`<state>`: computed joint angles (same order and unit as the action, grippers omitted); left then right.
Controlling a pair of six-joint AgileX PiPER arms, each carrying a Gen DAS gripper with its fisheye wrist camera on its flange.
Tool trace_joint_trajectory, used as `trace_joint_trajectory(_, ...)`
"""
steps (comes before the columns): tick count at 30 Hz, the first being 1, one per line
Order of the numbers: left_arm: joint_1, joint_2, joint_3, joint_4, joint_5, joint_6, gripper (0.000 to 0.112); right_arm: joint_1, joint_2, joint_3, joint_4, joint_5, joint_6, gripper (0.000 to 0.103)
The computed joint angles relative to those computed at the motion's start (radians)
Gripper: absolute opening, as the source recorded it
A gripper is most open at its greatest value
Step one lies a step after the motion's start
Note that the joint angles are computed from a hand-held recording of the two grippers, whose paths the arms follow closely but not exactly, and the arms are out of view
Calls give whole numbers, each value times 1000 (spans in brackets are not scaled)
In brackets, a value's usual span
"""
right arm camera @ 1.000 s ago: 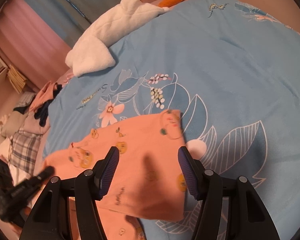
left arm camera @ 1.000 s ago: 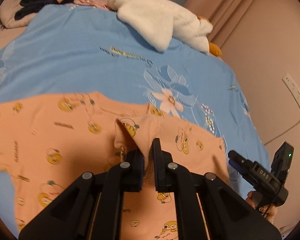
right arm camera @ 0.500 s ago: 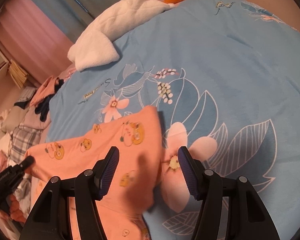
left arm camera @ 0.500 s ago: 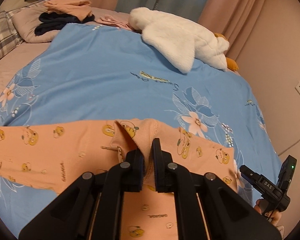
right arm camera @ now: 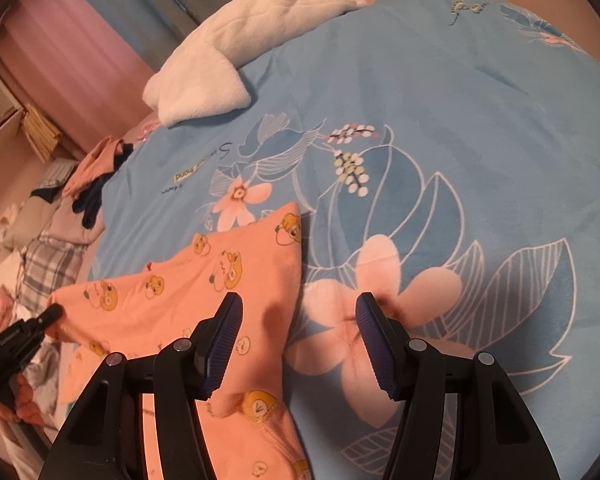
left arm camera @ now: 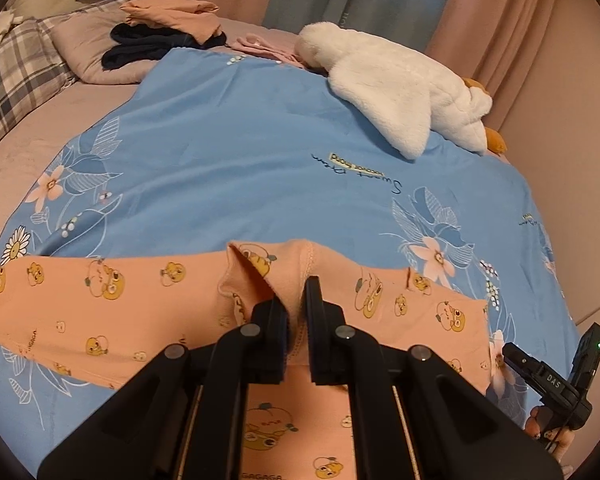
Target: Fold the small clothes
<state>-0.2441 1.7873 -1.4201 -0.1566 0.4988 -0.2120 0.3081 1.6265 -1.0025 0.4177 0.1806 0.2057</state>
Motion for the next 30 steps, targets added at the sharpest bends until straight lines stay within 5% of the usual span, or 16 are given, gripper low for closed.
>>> trace_joint_trajectory(5, 21, 3, 12, 21, -4, -8, 7, 42, 25, -41, -228, 21, 192, 32)
trace_joint_trajectory(9, 45, 14, 25, -37, -11, 48, 7, 58, 52, -71, -146, 42, 100, 31)
trace_joint_trajectory(30, 71, 72, 10, -34, 9, 44, 7, 103, 126, -139, -388, 118, 329, 31)
